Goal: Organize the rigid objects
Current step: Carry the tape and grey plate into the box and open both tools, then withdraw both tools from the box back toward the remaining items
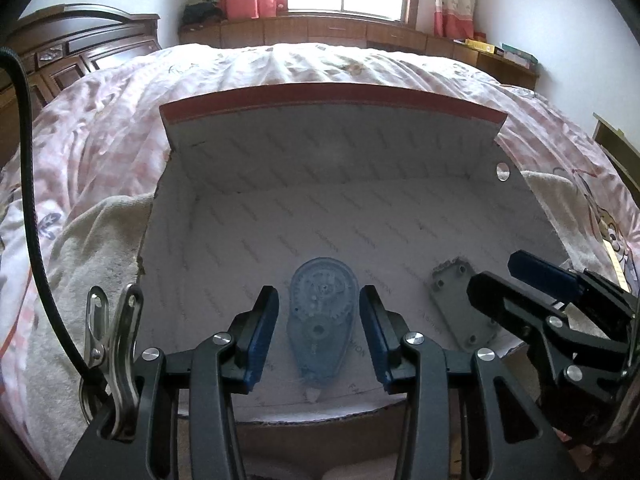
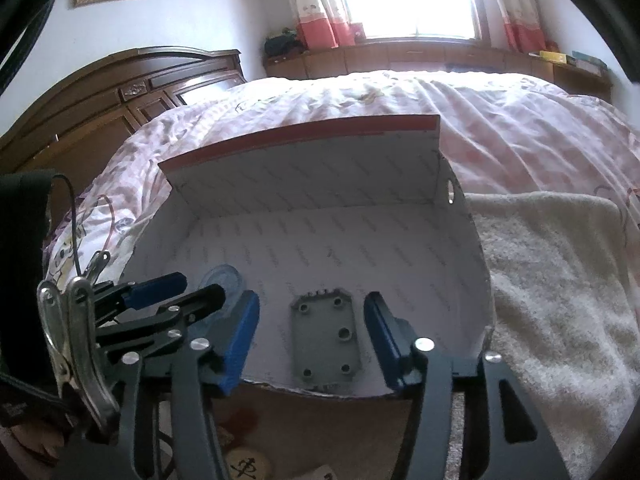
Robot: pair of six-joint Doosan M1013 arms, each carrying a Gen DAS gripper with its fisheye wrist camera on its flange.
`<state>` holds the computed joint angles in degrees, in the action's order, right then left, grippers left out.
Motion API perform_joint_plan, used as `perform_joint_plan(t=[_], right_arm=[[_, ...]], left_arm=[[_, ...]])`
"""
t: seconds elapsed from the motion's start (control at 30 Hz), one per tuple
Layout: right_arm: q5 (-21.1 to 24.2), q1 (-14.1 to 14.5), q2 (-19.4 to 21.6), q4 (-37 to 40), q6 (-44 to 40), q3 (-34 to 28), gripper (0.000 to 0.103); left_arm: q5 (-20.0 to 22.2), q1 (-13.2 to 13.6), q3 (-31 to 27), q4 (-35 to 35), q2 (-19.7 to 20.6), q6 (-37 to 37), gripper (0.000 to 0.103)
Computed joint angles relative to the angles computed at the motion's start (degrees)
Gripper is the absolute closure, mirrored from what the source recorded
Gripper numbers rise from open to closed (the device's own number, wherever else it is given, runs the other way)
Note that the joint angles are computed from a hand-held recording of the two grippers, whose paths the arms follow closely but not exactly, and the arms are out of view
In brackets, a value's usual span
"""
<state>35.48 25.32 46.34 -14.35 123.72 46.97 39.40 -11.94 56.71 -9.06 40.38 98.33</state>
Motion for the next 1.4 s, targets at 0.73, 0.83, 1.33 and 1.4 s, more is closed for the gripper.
perform_joint_plan(t=[0.73,0.83,1.33,1.4], right_arm=[[-2.52,0.48,-3.39,-0.85,3.32,4.90,0.042],[-3.10,0.70,-4.09,-1.37,3.83,5.94,0.042],[-5.16,2.03,-7.23,-3.23,5.95,10.81,0.042],[-5.21,2.21,-7.53,-3.44,6.32,11.25,0.042]], left_arm=[[-2.38,0.52,4.36,-2.42,-3.56,0.97,0.060],[-2.93,0.62,5.37,-2.92,-4.30,1.31,0.060],[-5.70,0.71,10.87,-4.31,-8.32,2.77,0.060],[-5.98,0.72,11.63,-4.68,-8.83,3.07,0.060]])
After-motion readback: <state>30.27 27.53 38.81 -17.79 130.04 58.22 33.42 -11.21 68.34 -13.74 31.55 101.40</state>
